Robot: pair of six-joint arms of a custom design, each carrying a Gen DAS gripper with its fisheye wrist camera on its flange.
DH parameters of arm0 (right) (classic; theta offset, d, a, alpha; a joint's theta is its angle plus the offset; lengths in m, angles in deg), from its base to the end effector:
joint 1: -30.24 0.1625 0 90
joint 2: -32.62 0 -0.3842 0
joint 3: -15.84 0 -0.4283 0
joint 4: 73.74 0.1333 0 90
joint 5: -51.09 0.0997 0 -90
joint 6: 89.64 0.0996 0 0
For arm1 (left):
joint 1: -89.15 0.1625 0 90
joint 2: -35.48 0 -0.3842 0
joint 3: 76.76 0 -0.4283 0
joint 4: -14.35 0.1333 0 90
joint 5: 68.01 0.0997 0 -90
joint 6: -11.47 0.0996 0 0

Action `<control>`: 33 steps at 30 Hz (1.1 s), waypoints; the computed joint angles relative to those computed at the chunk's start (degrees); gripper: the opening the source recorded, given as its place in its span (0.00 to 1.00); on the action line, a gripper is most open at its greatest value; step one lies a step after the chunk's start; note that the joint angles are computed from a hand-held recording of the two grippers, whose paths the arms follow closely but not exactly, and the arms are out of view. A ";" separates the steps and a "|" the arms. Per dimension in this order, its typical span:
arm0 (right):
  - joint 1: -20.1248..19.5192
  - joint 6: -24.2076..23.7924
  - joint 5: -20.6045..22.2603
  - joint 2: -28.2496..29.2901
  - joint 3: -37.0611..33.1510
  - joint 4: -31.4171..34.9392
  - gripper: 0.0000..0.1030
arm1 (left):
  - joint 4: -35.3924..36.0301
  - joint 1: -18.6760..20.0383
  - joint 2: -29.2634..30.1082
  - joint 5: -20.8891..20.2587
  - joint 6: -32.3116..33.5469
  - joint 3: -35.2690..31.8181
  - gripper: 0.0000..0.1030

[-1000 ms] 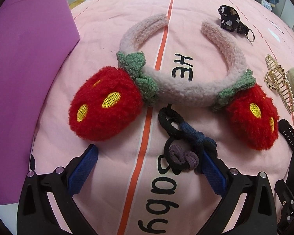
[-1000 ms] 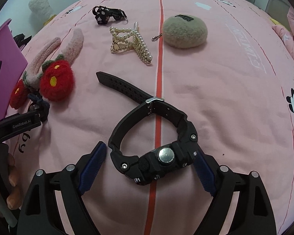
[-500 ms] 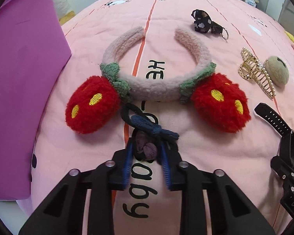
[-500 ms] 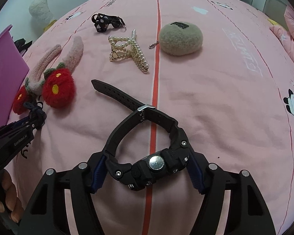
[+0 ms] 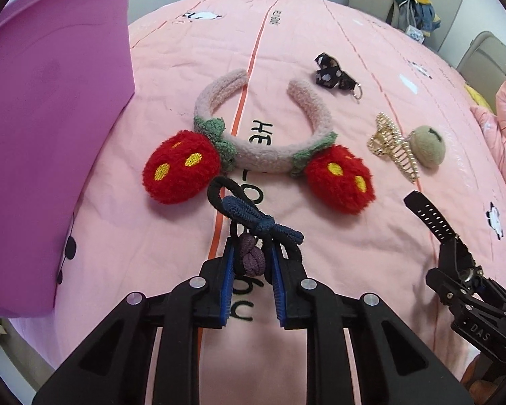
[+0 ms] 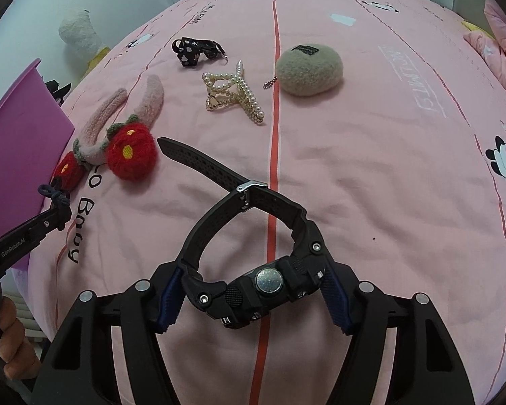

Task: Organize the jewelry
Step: 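Carry the wristwatch and hair ties with both tools over the purple tub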

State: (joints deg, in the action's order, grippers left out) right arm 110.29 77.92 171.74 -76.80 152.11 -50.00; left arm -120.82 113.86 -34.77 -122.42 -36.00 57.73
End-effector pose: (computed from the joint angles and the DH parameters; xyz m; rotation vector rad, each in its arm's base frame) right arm 0.0412 -0.2425 0.2019 -0.1835 -2.4061 0.7160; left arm -0.2686 -0.3342 0.0292 0.5193 2.4438 -0.4348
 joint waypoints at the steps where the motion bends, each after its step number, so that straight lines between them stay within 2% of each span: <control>1: 0.37 0.18 0.06 -0.86 0.29 0.51 0.65 | 0.42 -0.60 -1.06 -0.21 -0.44 0.44 0.19; 6: 4.38 2.15 0.86 -3.36 0.13 2.83 0.65 | 2.04 -2.89 -5.01 0.58 -1.03 0.98 0.19; 9: 9.18 4.41 2.29 -3.21 -1.36 4.30 0.65 | 4.49 -4.68 -8.29 1.62 -2.11 0.96 0.19; 13: 17.58 8.32 5.03 -0.57 -4.79 6.24 0.65 | 8.07 -6.97 -12.78 3.02 -3.23 0.42 0.19; 16: 24.02 10.67 6.82 3.04 -8.24 7.05 0.65 | 10.10 -8.06 -16.17 3.34 -3.40 -0.16 0.19; 19: 29.82 12.28 6.89 7.52 -12.52 7.47 0.65 | 13.03 -8.17 -18.84 3.91 -3.10 -1.75 0.19; 23: 35.05 11.96 4.71 14.08 -18.64 6.95 0.65 | 18.36 -7.77 -21.82 5.93 -1.57 -4.58 0.19; 27: 37.33 10.77 1.31 21.24 -25.21 6.76 0.65 | 22.49 -6.47 -24.50 8.02 -0.77 -6.68 0.19; 33: 40.11 9.66 -2.79 33.28 -36.08 7.82 0.65 | 32.94 -3.45 -28.37 13.00 -4.33 -9.87 0.19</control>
